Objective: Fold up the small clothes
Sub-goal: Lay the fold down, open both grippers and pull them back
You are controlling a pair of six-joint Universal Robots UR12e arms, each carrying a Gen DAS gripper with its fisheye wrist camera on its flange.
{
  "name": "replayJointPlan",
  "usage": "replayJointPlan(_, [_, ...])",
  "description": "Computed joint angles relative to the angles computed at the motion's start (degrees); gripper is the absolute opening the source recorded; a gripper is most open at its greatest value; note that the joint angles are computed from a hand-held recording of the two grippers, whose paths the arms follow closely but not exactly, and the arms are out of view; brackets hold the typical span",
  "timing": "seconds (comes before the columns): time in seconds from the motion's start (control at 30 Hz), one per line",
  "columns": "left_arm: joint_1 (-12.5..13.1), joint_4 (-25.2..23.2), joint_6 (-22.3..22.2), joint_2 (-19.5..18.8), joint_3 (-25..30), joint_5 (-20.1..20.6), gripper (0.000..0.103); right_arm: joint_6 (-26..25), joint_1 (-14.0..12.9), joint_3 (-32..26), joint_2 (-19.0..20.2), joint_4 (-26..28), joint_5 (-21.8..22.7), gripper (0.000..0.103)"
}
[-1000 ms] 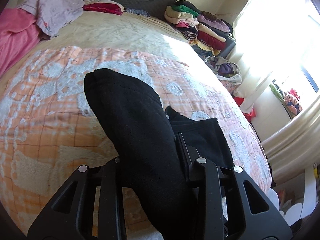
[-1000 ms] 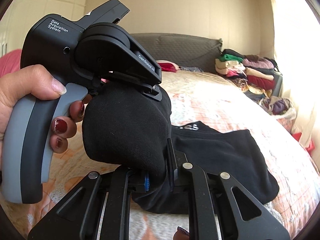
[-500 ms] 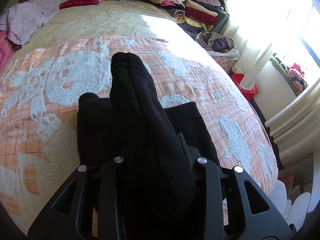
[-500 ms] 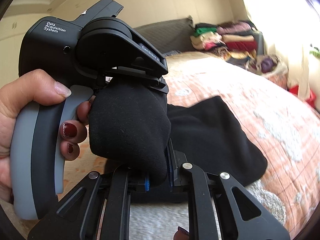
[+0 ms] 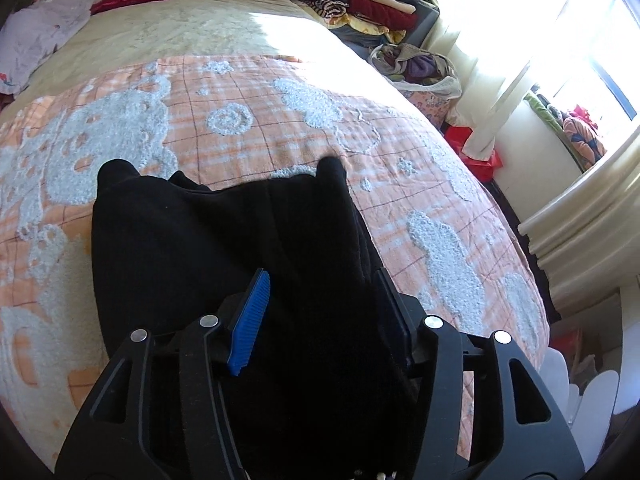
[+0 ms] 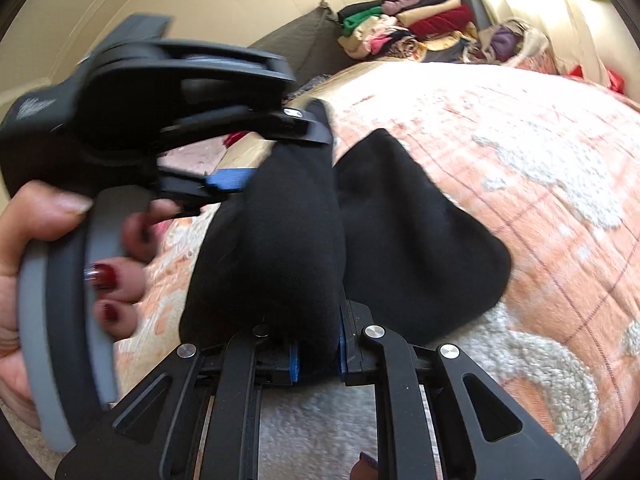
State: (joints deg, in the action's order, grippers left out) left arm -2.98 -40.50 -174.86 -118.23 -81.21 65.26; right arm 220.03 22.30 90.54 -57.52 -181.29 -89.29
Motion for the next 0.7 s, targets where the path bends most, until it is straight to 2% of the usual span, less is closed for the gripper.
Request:
replayJointPlan(0.2, [1.0,3.0,0.0,1.1,-2.8,3.8,0.046,11.7,-2.2,2.9,-0.2,-5.1,6.5,0.013])
replayJointPlan(0.37, [1.1,4.2,3.4,1.7,-4.9,5.6,0.046,21.1,-3.4,4.2,-0.1,-8.8,11.1,0.017])
replayJointPlan(0.5, [1.1,5.1,4.1,2.5,-5.8,5.8,0.046,19.0,-3.7,3.9,-1.3,-5.3,9.6,0.021])
replayJointPlan(0.57, [1.3,5.4,4.0,3.0,-6.4,5.3,0.046,16.3,-3.1,3.9,-2.3,-2.3,6.9,0.026])
replayJointPlan(0.7, [1.8,6.2,3.8,3.9,-7.6,4.6,0.049,13.4,-2.3,3.5,-3.0,0.2,3.5,0.03])
